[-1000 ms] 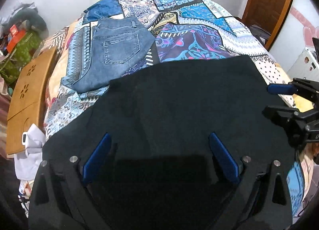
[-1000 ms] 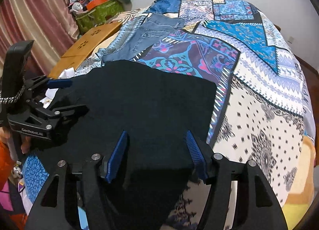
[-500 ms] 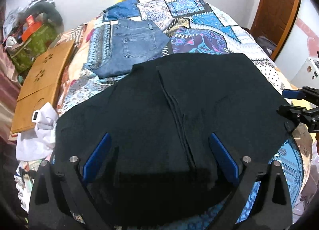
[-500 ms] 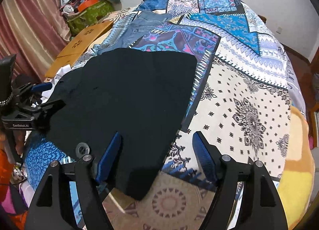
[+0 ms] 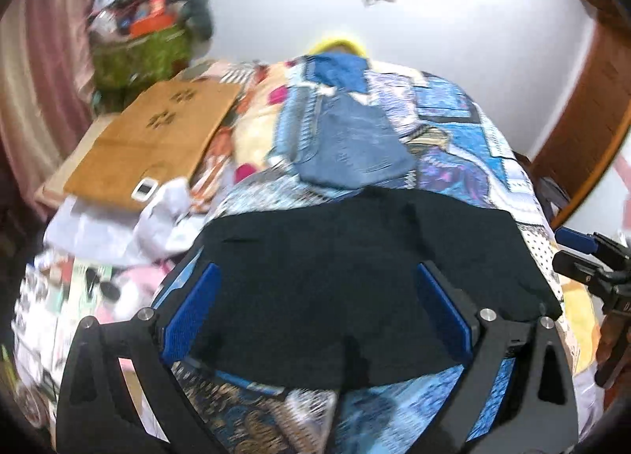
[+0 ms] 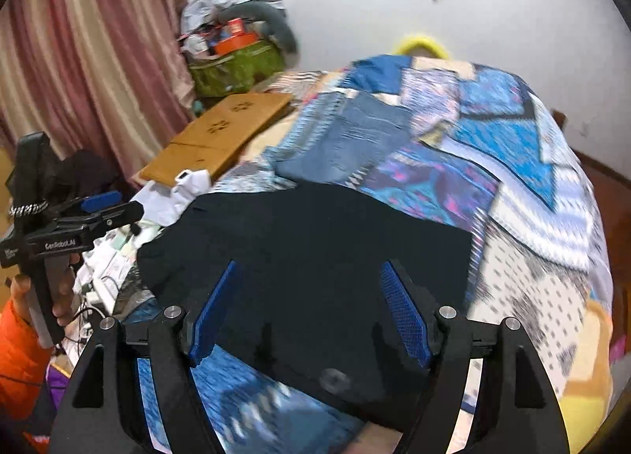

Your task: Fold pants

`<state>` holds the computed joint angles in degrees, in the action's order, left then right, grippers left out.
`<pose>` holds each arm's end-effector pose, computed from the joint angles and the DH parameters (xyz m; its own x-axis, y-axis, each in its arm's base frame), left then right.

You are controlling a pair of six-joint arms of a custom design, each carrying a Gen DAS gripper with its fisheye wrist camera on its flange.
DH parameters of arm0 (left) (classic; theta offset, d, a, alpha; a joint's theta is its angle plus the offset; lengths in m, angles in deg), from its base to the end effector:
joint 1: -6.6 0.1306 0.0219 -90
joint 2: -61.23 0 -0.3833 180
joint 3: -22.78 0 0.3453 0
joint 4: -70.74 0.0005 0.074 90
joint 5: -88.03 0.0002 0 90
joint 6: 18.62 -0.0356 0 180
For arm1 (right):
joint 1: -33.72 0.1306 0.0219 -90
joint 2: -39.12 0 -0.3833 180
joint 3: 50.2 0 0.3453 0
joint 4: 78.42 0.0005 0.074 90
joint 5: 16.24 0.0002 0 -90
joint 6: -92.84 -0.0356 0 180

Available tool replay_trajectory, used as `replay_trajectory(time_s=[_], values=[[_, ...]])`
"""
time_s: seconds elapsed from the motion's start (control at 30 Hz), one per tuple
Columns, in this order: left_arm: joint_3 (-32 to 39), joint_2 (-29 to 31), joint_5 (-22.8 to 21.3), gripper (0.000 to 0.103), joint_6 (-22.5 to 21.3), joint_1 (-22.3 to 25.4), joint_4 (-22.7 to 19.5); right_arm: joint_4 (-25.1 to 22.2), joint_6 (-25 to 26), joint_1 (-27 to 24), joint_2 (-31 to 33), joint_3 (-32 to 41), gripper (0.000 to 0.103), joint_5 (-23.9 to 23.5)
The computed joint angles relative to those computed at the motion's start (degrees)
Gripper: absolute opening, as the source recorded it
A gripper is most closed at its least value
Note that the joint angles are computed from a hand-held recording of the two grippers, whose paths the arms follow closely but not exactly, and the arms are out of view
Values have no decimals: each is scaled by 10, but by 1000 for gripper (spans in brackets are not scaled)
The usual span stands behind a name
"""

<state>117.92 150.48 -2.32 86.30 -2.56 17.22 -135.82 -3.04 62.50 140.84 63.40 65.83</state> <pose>0.4285 -0.0694 0.4682 -0.7447 -0.1407 -0.6524 -0.0379 0.9849 -0.1692 0.4484 0.2514 0.4989 -0.6796 -0.2575 -0.6869 -0.4945 0.8524 0.1697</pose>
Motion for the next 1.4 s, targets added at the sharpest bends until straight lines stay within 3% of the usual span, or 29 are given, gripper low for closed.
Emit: replay_trajectory(time_s=[0.13,0.27,0.43,0.6,0.83,0.93,1.03,1.1,1.17,1.27,1.4], values=[[-34,-9,43,100,22,38,-21,-17,2,19,40,23,71,14],[-66,-13,86,100,43,64,-37,-75,-1,23,90,54,71,31],[-107,-17,183,100,86,98,-34,-76,36,31,84,35,72,57],[-145,-6,319,100,138,124,3,-77,36,26,83,33,73,45],[-136,37,363,100,193,138,40,-67,30,27,80,26,74,38],[-114,76,348,99,197,142,45,-64,31,25,80,25,74,32],[-94,103,335,83,206,147,40,-60,32,23,77,20,74,27],[-80,111,302,56,197,144,25,-56,32,22,75,16,74,23],[-70,113,265,38,179,141,11,-54,30,21,74,14,74,19],[-68,100,234,25,165,137,11,-54,27,19,71,14,74,13],[-37,74,138,18,105,107,-5,-35,-5,5,44,-13,71,-19]])
